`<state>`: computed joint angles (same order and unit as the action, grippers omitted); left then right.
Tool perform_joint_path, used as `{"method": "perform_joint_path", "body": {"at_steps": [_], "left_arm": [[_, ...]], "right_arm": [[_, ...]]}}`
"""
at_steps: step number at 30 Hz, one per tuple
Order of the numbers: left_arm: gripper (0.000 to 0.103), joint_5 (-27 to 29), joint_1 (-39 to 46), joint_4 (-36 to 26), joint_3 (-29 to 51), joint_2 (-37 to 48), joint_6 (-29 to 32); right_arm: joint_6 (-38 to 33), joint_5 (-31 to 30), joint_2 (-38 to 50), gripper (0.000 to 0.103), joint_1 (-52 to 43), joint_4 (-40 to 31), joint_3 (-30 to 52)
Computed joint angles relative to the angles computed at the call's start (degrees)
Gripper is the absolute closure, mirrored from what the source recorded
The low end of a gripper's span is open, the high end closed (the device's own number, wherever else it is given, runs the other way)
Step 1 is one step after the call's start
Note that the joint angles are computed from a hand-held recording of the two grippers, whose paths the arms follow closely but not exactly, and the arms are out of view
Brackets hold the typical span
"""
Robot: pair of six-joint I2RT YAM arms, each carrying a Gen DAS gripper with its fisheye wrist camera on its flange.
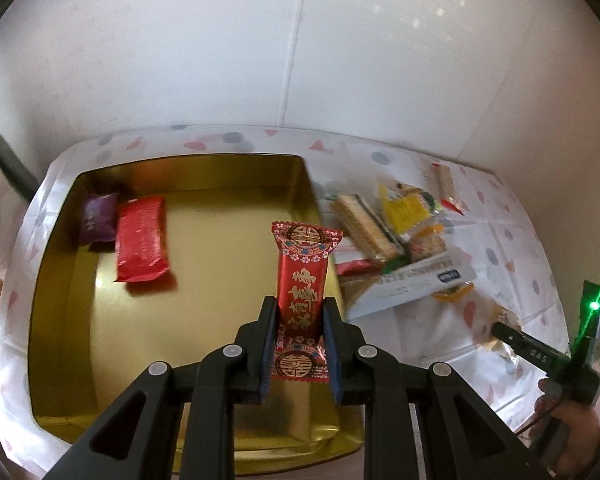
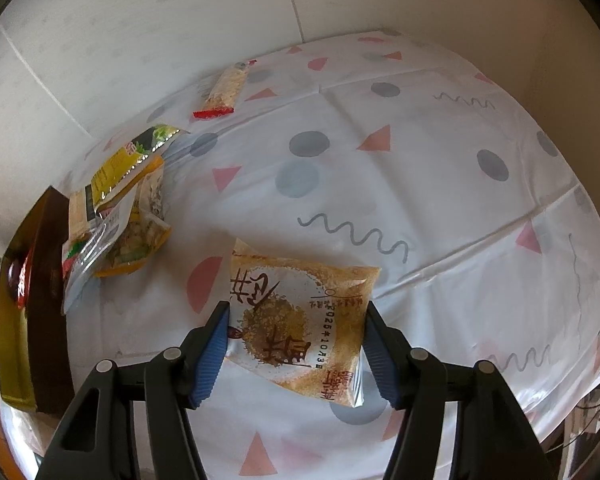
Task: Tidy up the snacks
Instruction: 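Carry the red-gold candy bar into the tray and release it with the left tool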
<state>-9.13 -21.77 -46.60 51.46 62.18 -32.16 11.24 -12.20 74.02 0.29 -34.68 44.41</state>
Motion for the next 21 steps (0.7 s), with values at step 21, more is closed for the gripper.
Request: {"method": "perform_joint_path", "body": {"at_steps": [21], "left_arm": [[0.081, 12.79, 36.90, -1.42, -7.34, -4.15, 14.86]], "right_arm": [[5.42, 0.33, -1.51, 0.041, 6.61, -0.96, 3.69]]}}
